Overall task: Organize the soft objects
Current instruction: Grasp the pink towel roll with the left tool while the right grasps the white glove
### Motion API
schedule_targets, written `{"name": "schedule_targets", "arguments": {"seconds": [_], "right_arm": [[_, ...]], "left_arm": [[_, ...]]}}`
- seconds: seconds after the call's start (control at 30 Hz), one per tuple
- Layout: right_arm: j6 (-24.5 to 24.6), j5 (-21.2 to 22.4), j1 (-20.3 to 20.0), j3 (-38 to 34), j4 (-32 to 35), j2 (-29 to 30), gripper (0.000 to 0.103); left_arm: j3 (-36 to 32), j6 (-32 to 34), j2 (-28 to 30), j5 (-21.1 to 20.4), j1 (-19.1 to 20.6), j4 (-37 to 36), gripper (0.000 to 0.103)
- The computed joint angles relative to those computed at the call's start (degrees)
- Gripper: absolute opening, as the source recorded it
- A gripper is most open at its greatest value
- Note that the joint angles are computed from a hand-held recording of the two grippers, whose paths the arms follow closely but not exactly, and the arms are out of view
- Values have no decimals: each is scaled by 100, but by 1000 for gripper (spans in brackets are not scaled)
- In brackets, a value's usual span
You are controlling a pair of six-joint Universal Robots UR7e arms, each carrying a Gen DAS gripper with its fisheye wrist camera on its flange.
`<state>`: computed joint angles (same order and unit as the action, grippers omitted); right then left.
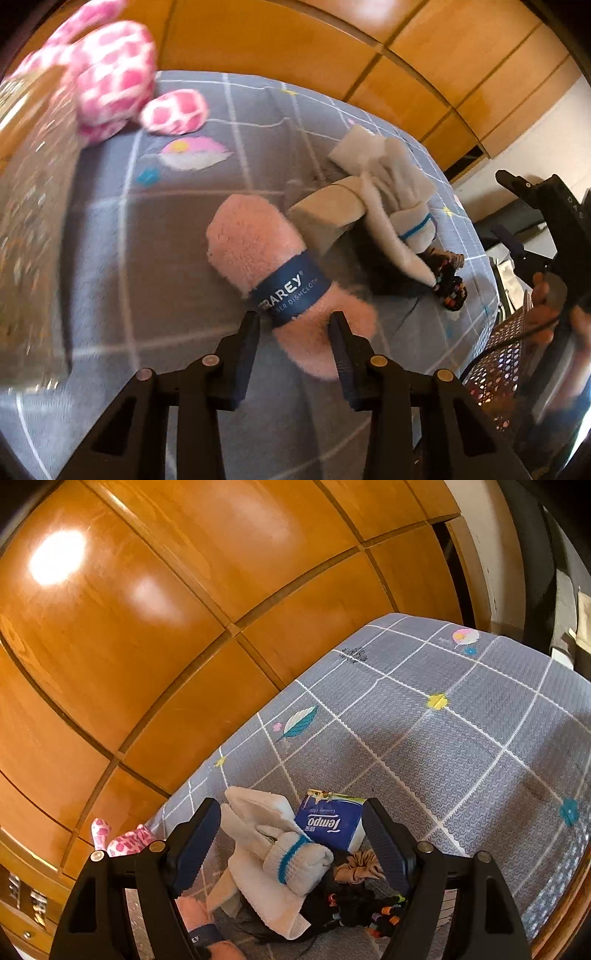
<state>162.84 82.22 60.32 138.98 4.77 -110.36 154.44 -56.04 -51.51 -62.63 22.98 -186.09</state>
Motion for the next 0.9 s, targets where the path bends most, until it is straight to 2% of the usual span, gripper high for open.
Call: {"name": "schedule_targets", "arguments": {"seconds": [0.03, 0.07, 0.13, 0.27, 0.33, 0.47, 0.53, 0.63, 0.77, 0.87, 0.9], "right_arm": [[-5, 91, 67, -6, -29, 32, 80], [-6, 207, 156, -15, -67, 75, 80], [-18, 387, 284, -17, -137, 125, 80], [-52, 736, 522, -30, -271, 235, 80], [-58, 891, 621, -44, -319, 293, 80], [-79, 1082, 751, -55, -385, 352, 80], [-82, 1148, 794, -64, -402, 376, 80], [-67, 1240, 868, -100, -396, 439, 80], [-174, 1297, 987, -175, -304, 612, 80], [-503, 1726, 1435, -504, 34, 1339, 74], [-539, 2051, 1673, -646, 109, 1683, 74]], "left_arm": [[46, -99, -34, 58, -43, 44, 48], [45, -228, -89, 124, -52, 193, 60], [41, -472, -157, 188, -21, 329, 72], [-148, -607, -3, -3, 402, -37, 82], [-244, -696, 64, 22, 454, -72, 83], [-625, -669, 246, 206, 396, 435, 83], [-763, -592, 314, 295, 313, 877, 81], [-868, -468, 507, 669, 24, 1366, 78], [-560, -250, 769, 928, -246, 660, 74], [-335, -162, 782, 929, -319, 232, 70], [-258, -119, 789, 907, -327, 48, 69]]}}
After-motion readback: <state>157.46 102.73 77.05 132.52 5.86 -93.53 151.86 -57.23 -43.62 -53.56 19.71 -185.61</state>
